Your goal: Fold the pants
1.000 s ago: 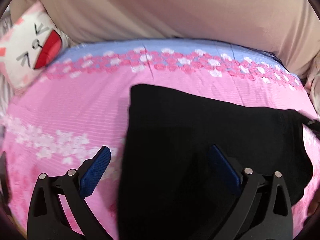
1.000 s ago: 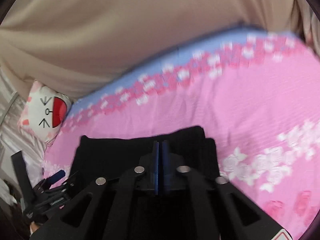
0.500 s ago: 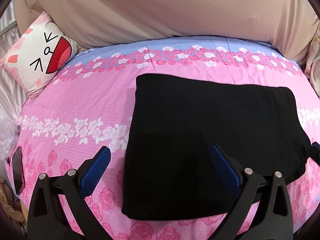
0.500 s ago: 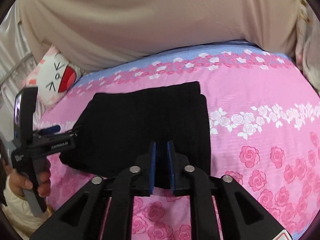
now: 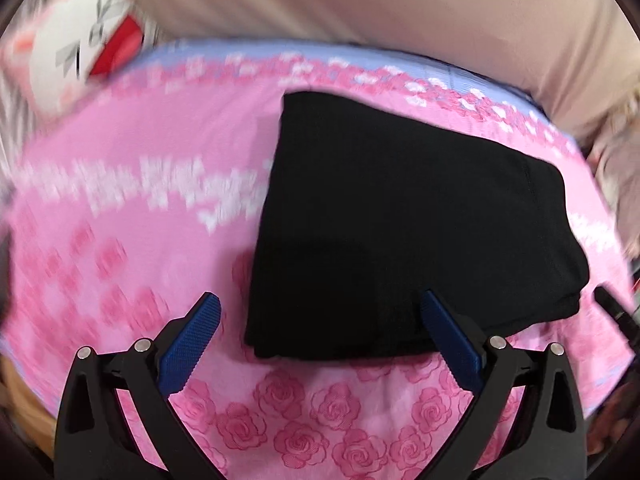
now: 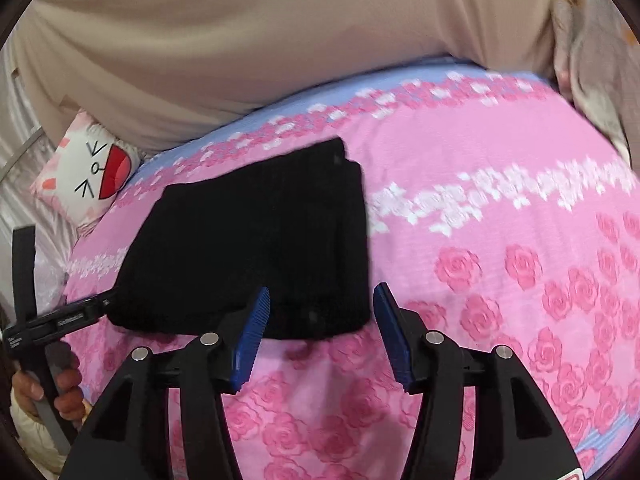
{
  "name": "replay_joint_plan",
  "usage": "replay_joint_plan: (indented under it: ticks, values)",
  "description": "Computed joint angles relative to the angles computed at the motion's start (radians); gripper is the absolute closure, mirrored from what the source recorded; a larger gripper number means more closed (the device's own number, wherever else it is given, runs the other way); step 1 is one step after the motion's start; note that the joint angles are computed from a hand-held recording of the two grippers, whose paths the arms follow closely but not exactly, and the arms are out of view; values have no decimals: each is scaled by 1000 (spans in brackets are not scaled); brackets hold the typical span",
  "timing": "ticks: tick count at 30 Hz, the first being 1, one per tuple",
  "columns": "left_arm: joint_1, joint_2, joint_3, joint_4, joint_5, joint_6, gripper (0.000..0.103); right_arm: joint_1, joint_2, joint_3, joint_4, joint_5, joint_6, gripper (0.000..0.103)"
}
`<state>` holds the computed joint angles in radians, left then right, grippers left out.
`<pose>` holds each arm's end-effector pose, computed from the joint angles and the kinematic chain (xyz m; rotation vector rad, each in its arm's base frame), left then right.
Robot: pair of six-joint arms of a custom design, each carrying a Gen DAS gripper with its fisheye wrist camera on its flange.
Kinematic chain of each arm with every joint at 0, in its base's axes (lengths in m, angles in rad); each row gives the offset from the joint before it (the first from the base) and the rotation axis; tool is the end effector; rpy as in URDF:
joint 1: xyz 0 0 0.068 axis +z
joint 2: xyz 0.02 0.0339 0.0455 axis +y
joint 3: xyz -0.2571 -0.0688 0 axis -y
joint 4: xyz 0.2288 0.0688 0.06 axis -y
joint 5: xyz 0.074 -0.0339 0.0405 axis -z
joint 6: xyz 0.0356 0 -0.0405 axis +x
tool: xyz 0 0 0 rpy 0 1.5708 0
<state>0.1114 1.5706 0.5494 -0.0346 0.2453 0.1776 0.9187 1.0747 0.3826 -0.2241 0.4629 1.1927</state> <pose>0.2435 0.0185 0.1124 0.1698 2.5860 -0.2177 0.1198 0.1306 0.1558 0.5170 2.3466 0.4296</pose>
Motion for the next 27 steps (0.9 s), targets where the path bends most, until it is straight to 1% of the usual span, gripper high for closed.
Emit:
replay_joint_plan:
  ticks: [1, 2, 3, 4, 5, 6, 7, 8, 9, 10, 11, 12, 14, 15, 16, 17, 18, 19, 20, 21, 22, 23, 24, 25, 26, 27]
  values:
    - [26, 49, 26, -11, 23, -9, 5, -20, -33, -42, 39, -35, 4, 48]
    - [53, 100, 59, -32, 54, -20, 5, -77, -45, -98, 137, -110, -4, 43]
    - [91, 161, 100, -52, 128, -32, 5, -136, -32, -148, 254, -188, -11, 37]
    - [105, 188, 115, -52, 161, -46, 5, -173, -6, -176, 335, -240, -19, 36]
    - [107, 185, 104, -17, 173, -57, 10, -216, 69, -207, 484, -305, -31, 36]
    - [100, 193, 106, 0, 198, -36, 32, -236, 141, -217, 587, -339, -47, 41]
    - [94, 209, 130, -31, 235, -6, 47, -245, 197, -200, 628, -352, -57, 53]
    - [87, 202, 141, -46, 235, -7, 57, -256, 203, -176, 628, -369, -63, 64]
    - [79, 173, 159, -85, 230, 1, 69, -252, 159, -155, 586, -360, -71, 70]
    - [82, 144, 178, -129, 239, 20, 71, -210, 64, -119, 497, -293, -64, 73]
    - [99, 118, 201, -181, 275, 40, 72, -193, -39, -83, 371, -277, -96, 74]
    - [125, 75, 223, -253, 316, 68, 73, -152, -96, -40, 270, -232, -104, 74]
    - [155, 36, 245, -342, 320, 117, 73, -74, -161, -3, 153, -162, -101, 74]
    - [158, 47, 248, -358, 315, 130, 70, -60, -149, -21, 152, -157, -74, 72]
    - [156, 82, 250, -360, 303, 141, 64, -66, -95, -43, 181, -166, -42, 70]
    - [144, 130, 243, -338, 274, 145, 62, -106, -11, -107, 261, -249, -20, 67]
    - [124, 190, 221, -285, 217, 135, 49, -122, 23, -207, 397, -301, 7, 57]
    - [138, 200, 194, -237, 226, 116, 40, -87, 6, -264, 480, -250, 103, 58]
    - [156, 169, 164, -207, 234, 96, 38, -23, -61, -272, 421, -181, 180, 53]
    - [157, 96, 125, -200, 202, 108, 38, 17, -129, -229, 277, -129, 182, 53]
    - [149, 22, 87, -175, 162, 114, 39, 84, -147, -148, 102, -21, 202, 53]
    - [131, -88, 25, -114, 90, 111, 37, 149, -115, -31, -92, 97, 209, 51]
    - [113, -149, -7, -80, 43, 102, 31, 165, -82, 50, -186, 145, 165, 51]
    - [89, -199, -25, -52, 1, 95, 26, 159, -76, 82, -210, 152, 132, 51]
    - [74, -226, -26, -46, -7, 92, 25, 143, -70, 110, -198, 162, 78, 49]
    - [47, -248, -23, -50, 0, 79, 23, 115, -73, 111, -158, 152, 34, 45]
